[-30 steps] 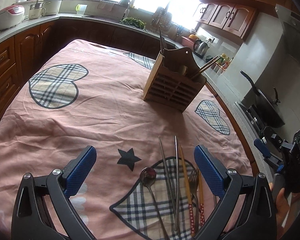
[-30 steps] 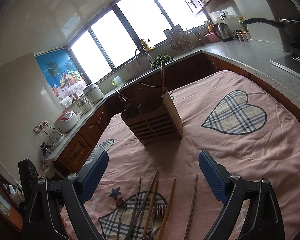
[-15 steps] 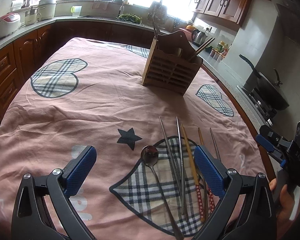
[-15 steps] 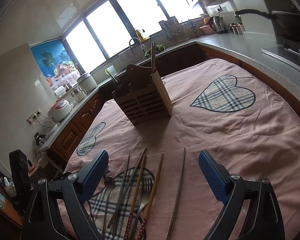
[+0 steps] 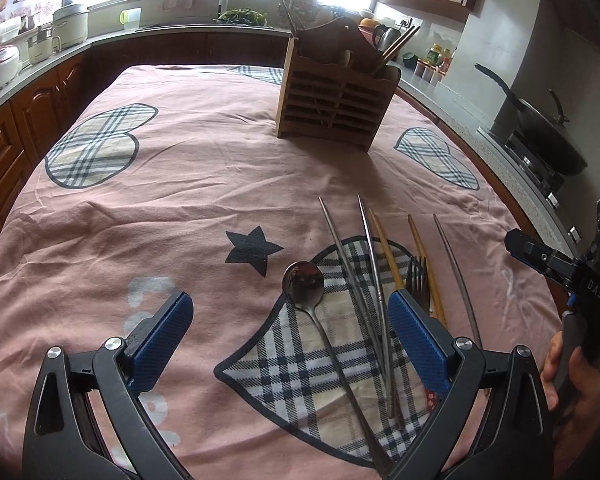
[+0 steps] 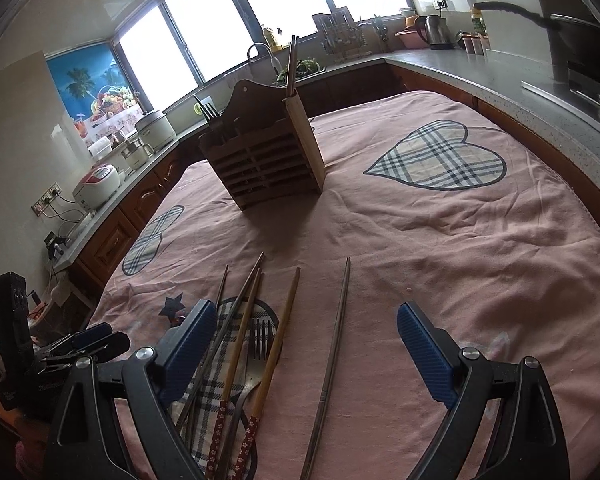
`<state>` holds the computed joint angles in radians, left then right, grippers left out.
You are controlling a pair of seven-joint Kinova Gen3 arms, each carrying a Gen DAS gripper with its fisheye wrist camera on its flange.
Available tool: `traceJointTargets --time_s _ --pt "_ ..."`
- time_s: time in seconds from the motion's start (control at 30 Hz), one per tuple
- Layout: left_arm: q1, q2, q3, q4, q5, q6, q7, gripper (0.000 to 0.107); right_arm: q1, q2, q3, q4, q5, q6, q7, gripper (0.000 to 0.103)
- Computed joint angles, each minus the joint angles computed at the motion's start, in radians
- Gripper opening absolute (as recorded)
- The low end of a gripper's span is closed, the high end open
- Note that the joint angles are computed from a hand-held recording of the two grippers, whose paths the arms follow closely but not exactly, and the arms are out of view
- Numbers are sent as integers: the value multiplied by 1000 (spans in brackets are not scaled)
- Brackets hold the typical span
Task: Organize utensils
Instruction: 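Move both open grippers back toward the remaining utensil pile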
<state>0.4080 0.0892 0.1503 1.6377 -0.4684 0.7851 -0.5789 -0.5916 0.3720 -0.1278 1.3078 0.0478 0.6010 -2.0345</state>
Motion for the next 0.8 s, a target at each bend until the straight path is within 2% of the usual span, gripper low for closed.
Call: traceJointTargets --time_s 0.13,0.37,0.43,0.5,0.63,0.7,0.8 --pt "-11 24 -5 -15 27 -3 -44 94 -12 33 5 -44 16 41 9 90" --pt "-29 56 -27 -46 84 -8 -128 86 -29 100 18 -141 22 126 15 69" --pt "-37 64 -31 -53 106 -11 -156 80 -22 118 12 -168 11 145 29 64" --pt "-45 71 -34 -59 130 -13 -186 78 -20 133 7 -194 2 163 44 53" --pt "-65 85 -37 -69 191 -23 -252 72 -13 174 -9 -255 -32 196 85 48" --pt "-84 93 -35 -75 241 -27 -300 68 -13 204 -11 -302 -48 226 101 39" --pt "-95 111 -40 -89 283 -19 -344 63 -18 251 -4 -376 -65 278 115 34"
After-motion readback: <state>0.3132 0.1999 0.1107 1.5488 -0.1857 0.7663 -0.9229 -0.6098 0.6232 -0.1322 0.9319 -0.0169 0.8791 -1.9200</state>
